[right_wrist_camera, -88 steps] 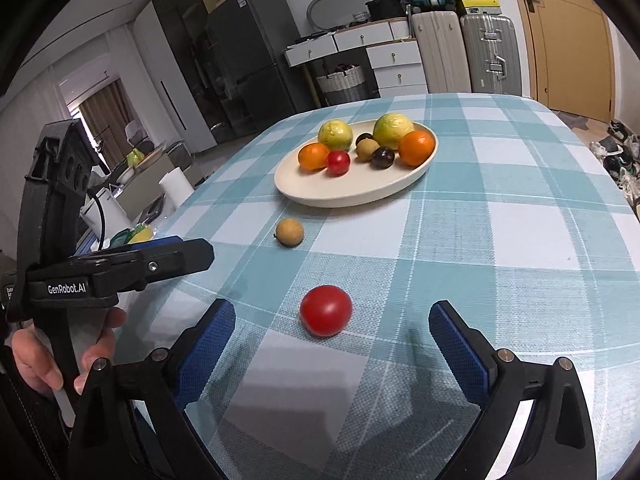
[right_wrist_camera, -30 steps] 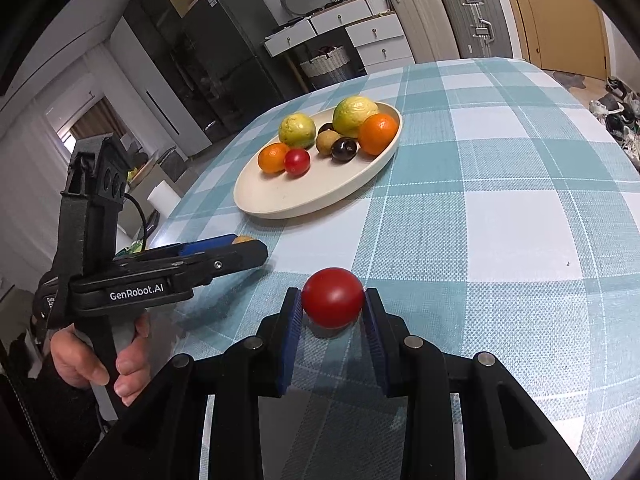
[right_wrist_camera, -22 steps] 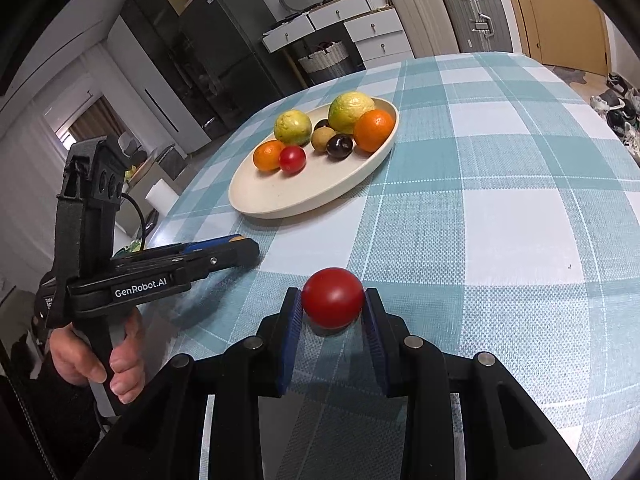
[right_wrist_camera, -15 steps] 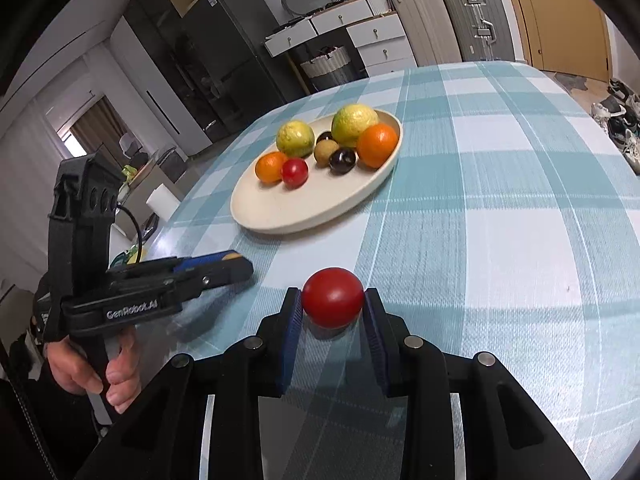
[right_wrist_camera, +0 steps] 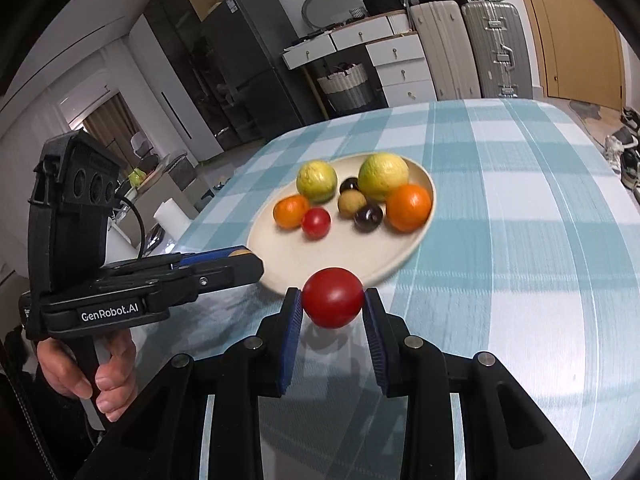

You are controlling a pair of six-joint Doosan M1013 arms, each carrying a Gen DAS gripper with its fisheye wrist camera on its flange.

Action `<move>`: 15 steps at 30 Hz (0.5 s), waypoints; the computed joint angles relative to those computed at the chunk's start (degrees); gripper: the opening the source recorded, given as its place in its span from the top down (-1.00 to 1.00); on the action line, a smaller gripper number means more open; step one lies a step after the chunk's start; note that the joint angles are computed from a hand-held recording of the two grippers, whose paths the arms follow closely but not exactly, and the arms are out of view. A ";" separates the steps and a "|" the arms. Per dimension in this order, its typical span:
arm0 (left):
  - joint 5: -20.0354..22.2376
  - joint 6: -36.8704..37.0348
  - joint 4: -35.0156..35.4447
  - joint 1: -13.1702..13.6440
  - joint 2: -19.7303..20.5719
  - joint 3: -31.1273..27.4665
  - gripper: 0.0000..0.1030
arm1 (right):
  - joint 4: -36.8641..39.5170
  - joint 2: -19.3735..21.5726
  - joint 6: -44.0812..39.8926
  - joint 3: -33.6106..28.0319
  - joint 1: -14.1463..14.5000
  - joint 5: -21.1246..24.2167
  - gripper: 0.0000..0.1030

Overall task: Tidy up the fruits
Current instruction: 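Carry the tomato and kiwi over the plate and lower them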

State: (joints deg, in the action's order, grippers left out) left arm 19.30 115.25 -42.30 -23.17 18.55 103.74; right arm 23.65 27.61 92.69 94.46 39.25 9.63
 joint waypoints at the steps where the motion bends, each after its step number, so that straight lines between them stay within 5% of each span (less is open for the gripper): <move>1: 0.44 0.31 -0.39 0.16 0.34 -0.58 0.55 | -0.44 0.16 0.48 -0.30 -0.09 0.15 0.39; 15: 4.71 -1.63 1.00 1.05 5.48 -8.06 0.54 | -5.67 2.76 5.16 -4.35 -1.02 2.50 0.39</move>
